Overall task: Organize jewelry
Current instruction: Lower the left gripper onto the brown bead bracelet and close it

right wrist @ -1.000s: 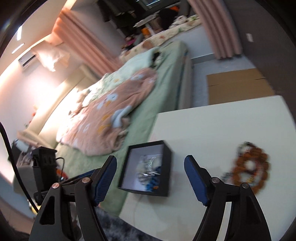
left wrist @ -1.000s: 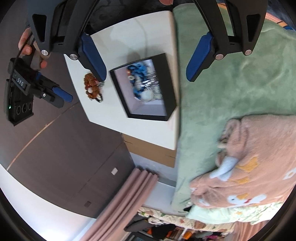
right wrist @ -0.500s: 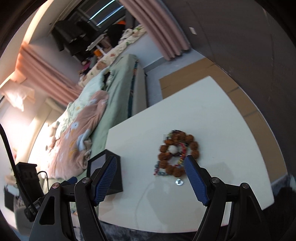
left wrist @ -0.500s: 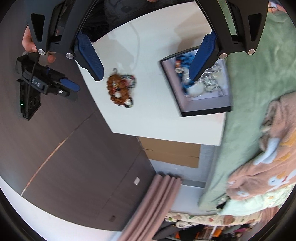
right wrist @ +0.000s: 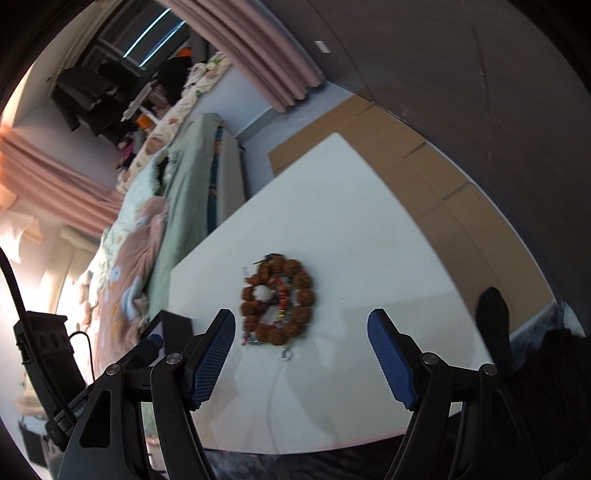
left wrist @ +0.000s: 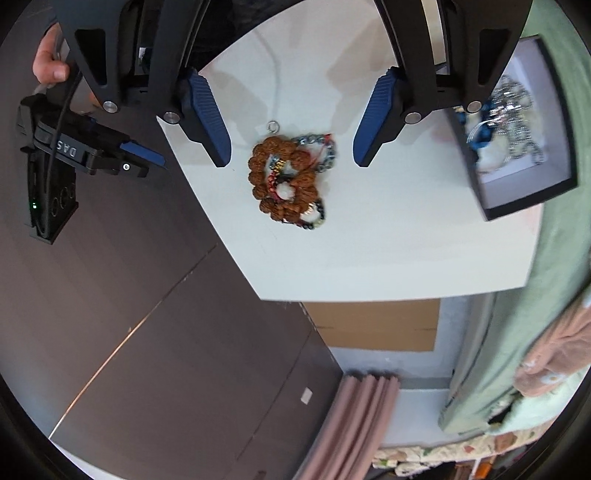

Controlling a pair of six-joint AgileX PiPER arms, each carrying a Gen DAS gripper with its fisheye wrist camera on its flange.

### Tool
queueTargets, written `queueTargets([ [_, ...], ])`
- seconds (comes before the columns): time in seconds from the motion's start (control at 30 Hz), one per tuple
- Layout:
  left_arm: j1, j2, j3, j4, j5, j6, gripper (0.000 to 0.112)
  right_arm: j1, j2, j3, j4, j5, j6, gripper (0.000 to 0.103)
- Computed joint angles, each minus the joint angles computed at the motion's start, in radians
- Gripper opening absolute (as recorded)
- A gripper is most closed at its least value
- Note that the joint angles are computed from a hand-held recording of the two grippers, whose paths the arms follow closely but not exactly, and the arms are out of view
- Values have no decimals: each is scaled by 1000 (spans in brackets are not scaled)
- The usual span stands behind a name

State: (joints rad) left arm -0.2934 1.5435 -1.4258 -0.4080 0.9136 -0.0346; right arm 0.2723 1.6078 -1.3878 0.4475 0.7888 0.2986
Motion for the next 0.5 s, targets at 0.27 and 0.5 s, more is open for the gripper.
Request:
queueTargets([
  [0.27, -76, 134, -96, 74, 7, -77, 59, -80, 14, 42, 164, 21, -115, 76],
  [0.5, -124, 234, -169, 147, 30, -148, 53, -86, 24, 35, 179, 35, -122, 76],
])
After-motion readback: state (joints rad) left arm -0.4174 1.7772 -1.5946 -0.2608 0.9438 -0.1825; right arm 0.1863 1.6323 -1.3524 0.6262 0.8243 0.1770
